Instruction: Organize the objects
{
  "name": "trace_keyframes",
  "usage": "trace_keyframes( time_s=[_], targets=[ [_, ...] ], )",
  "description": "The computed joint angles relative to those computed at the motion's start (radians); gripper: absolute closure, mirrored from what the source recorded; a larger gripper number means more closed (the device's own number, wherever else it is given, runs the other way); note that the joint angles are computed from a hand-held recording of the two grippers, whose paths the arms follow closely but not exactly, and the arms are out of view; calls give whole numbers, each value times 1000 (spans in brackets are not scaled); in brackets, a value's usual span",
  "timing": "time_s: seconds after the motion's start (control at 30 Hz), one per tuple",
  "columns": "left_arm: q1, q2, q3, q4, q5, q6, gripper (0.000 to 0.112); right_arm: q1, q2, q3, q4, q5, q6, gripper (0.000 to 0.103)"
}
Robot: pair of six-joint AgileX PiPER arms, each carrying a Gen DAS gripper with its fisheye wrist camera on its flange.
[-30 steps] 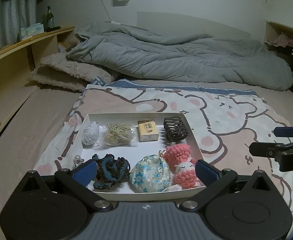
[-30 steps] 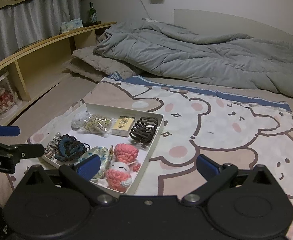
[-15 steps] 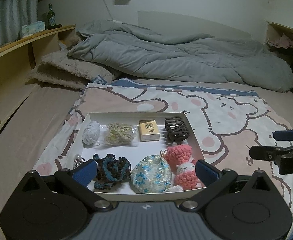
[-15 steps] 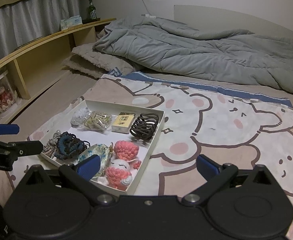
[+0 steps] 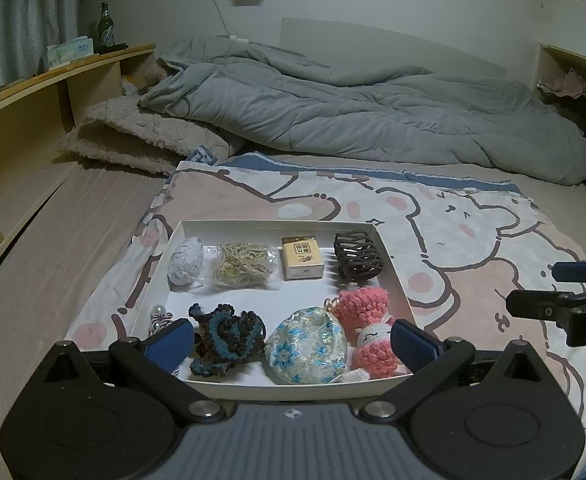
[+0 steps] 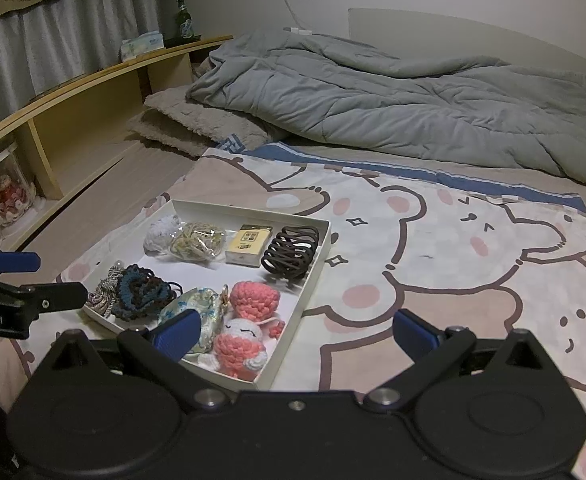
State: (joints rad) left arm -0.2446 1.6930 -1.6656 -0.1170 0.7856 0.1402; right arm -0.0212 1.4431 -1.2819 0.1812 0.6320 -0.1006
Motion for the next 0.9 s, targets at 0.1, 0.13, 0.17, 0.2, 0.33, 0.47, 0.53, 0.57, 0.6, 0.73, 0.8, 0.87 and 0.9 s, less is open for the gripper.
trace_keyframes(
  time_s=[0.1, 0.13, 0.17, 0.2, 0.33, 0.47, 0.53, 0.57, 0.6, 0.73, 0.8, 0.87, 0.9],
  targets=[
    [0, 0, 0, 1, 1, -2, 9, -6, 1, -3, 6, 4, -6, 0],
    [0, 0, 0, 1, 1, -2, 9, -8, 1, -3, 6, 4, -6, 0],
    [0, 0, 0, 1, 1, -2, 9, -8, 0, -2, 7, 4, -8, 0],
    [0, 0, 0, -1, 1, 0, 9, -8, 1, -2, 7, 5, -8, 0],
    [0, 0, -1, 1, 1, -1, 9, -11, -2, 0, 19, 8, -22, 0],
    [0, 1, -2, 0, 2, 0, 9, -14, -1, 1, 22, 10, -28, 0],
    [0, 1, -2, 0, 1, 0, 9, -13, -2, 1, 20, 9, -25, 0],
    [1, 1, -2, -1, 2, 1, 9, -12, -2, 3, 18, 8, -23, 0],
    [1, 1, -3, -4, 2, 4, 9, -12, -2, 3, 18, 8, -23, 0],
    [-1, -2, 10, -3, -6, 3, 9, -12, -1, 4, 23, 8, -30, 0],
    [-1, -2, 10, -4, -6, 3, 9, -13, -2, 5, 24, 7, -32, 0],
    [-1, -2, 8, -4, -5, 3, 9, -12, -2, 5, 22, 8, -30, 0],
    [-1, -2, 8, -4, -5, 3, 9, -12, -2, 5, 22, 8, -30, 0]
  ],
)
